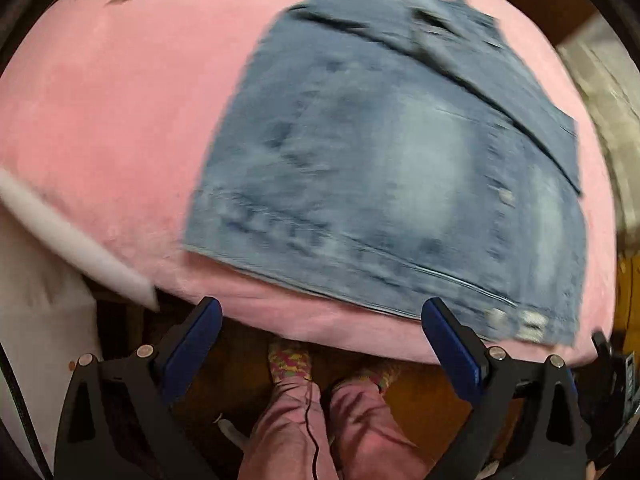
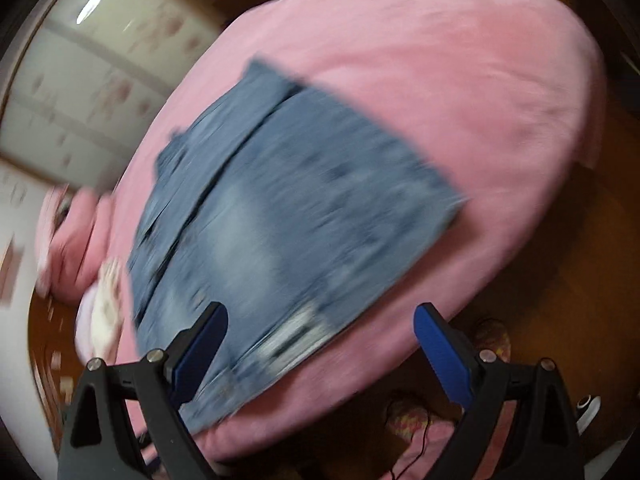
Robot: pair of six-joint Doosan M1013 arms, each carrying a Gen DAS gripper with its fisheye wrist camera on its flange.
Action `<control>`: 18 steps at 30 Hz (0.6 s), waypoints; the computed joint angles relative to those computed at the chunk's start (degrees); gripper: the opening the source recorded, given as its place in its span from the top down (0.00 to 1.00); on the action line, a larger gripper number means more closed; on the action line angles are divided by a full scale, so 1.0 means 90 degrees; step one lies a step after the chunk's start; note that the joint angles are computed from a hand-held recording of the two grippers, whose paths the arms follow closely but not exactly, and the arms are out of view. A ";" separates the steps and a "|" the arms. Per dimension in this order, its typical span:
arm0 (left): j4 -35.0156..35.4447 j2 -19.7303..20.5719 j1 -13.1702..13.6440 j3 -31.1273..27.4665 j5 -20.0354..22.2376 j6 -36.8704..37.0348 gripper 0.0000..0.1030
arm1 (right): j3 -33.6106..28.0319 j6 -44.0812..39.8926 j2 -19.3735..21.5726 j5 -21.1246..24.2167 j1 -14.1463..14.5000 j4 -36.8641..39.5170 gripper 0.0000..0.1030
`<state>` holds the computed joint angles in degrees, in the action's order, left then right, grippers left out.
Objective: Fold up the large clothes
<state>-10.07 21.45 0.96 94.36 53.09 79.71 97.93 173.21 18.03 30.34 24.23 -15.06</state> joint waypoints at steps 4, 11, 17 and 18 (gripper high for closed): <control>-0.0411 0.0019 0.0334 0.0159 -0.0345 -0.0146 0.04 | 0.0290 0.1021 -0.0009 -0.0045 -0.0153 -0.0753 0.10; -0.0721 0.0239 0.0694 0.0084 -0.0407 -0.0690 0.04 | 0.0343 0.1185 0.0137 -0.0245 -0.0449 -0.0855 0.26; -0.1166 0.0411 0.0797 0.0001 -0.0447 -0.0575 0.04 | -0.0252 -0.0554 0.0504 0.0194 -0.0487 -0.0439 0.29; -0.1191 0.0440 0.0786 -0.0017 -0.0440 -0.0567 0.04 | -0.0415 -0.0834 0.0599 0.0491 -0.0483 -0.0324 0.29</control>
